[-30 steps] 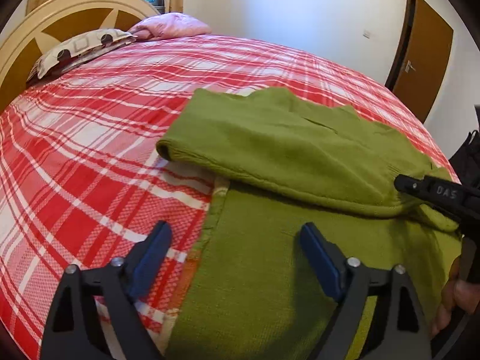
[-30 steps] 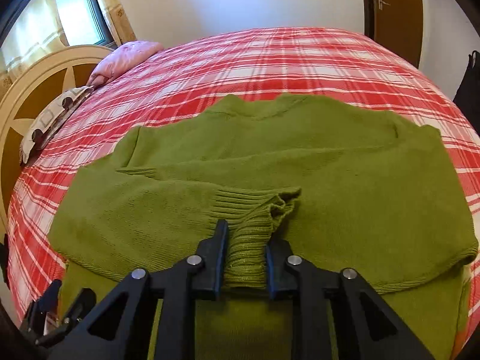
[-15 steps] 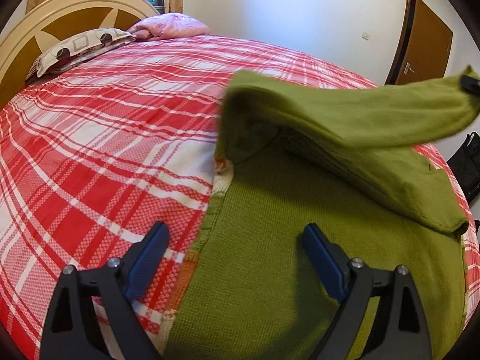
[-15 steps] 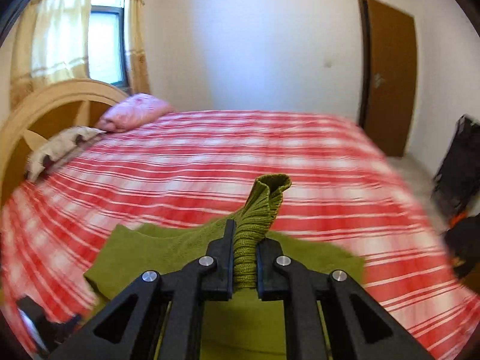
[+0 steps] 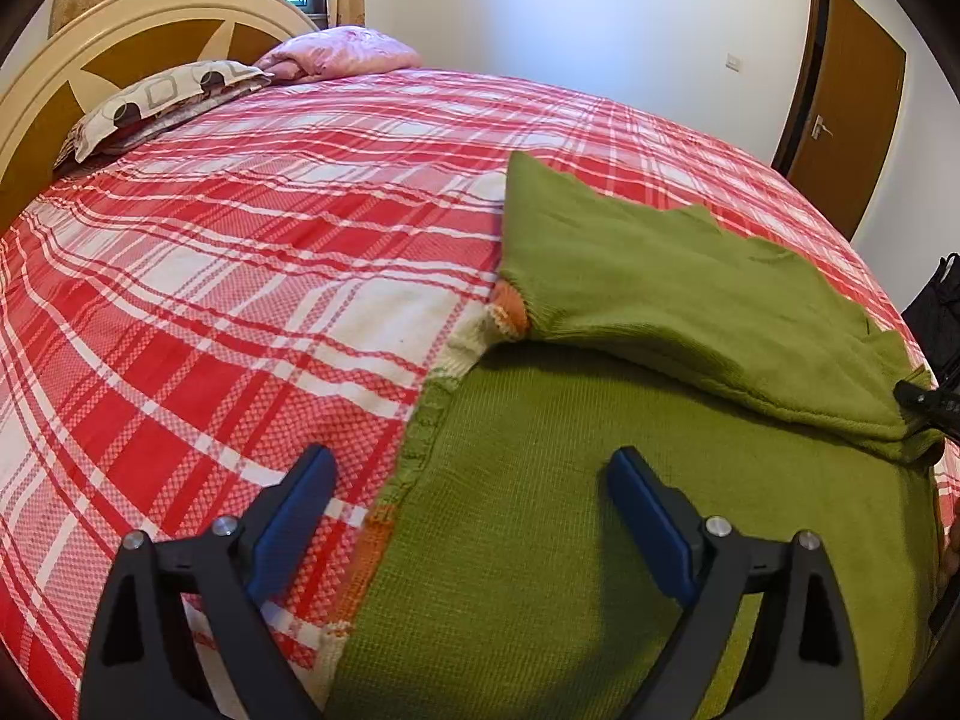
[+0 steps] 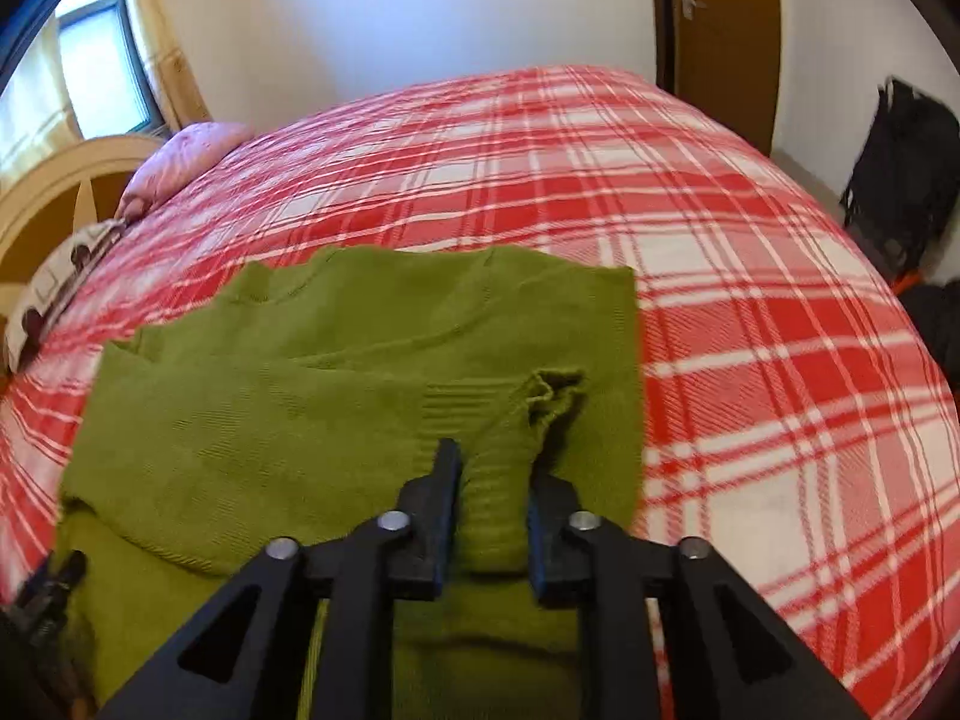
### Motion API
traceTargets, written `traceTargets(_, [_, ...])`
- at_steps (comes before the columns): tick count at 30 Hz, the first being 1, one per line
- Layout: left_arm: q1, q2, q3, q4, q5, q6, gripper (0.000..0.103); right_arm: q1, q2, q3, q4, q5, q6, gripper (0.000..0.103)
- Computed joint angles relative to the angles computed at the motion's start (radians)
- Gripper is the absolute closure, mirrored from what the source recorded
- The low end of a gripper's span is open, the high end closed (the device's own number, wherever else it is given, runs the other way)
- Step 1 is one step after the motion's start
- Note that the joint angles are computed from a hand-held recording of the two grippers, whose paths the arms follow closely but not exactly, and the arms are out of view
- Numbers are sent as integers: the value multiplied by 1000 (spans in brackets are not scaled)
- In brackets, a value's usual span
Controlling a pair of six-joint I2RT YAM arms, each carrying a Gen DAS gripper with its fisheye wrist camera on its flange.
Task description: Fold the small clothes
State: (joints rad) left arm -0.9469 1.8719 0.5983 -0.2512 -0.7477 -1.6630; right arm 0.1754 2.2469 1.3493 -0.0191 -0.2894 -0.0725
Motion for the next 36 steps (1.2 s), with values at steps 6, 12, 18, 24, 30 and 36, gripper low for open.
traceTargets(6, [0, 1, 3, 0, 0, 1, 8, -27, -245, -302, 251, 87, -22, 81])
traceTargets(12, [-50, 11, 161, -328, -78, -88, 8, 71, -188, -258, 189, 78, -150, 81])
traceTargets(18, [117, -32, 193, -254, -85, 151, 0, 89, -13, -117, 118, 120, -74, 81])
traceTargets(24, [246, 44, 175, -171, 46, 289, 0, 20, -226, -297, 146, 31, -133, 81])
traceTargets(30, [22, -202, 29, -296, -62, 142, 0, -238, -635, -611, 141, -267, -228, 36])
traceTargets(36, [-381, -245, 61, -614, -125, -174, 0, -573, -834, -655, -251, -544, -558, 32])
